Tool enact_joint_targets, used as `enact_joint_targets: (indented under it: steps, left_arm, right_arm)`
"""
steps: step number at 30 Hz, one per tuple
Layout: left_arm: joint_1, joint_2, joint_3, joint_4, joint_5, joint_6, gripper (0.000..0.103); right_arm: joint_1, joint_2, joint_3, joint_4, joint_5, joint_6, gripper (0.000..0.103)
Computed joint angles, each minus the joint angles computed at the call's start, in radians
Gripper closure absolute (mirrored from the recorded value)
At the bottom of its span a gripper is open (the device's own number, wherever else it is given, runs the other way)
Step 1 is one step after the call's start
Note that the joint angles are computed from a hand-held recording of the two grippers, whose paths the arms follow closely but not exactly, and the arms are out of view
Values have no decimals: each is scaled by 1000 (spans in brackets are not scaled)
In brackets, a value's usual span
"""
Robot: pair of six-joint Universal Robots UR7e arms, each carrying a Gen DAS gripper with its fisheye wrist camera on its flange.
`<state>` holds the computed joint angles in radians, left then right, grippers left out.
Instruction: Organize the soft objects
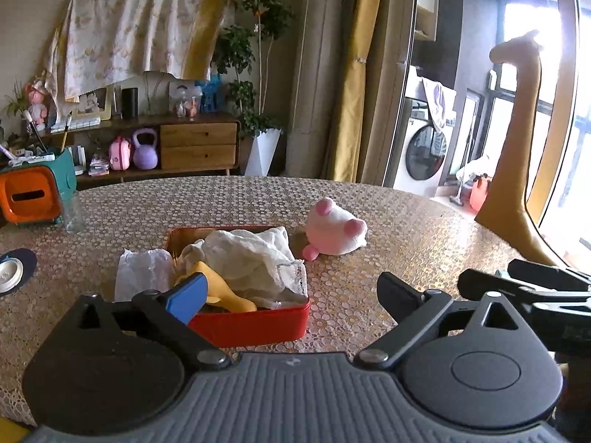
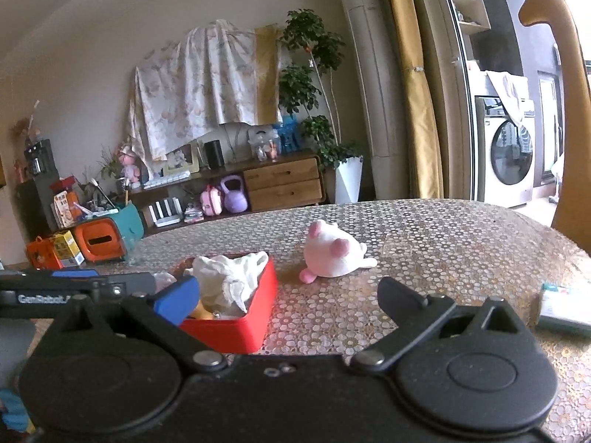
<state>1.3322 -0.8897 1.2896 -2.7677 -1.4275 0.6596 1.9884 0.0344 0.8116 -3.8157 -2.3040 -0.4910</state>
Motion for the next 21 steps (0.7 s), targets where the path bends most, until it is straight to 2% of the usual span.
enact_joint_targets:
  steps: [4,11,21]
  left_arm:
    - [7,-4,-4,2,-16,-23,4]
    - [7,-14,16,-28,-14,5,4]
    - [10,-32,45,-71,-23,6,4]
  right_arm:
    - [2,13,-26,14,-8,-20,0]
    - [8,29,-68,57,-15,-16,0]
    - [16,39,-84,61,-20,-31,0]
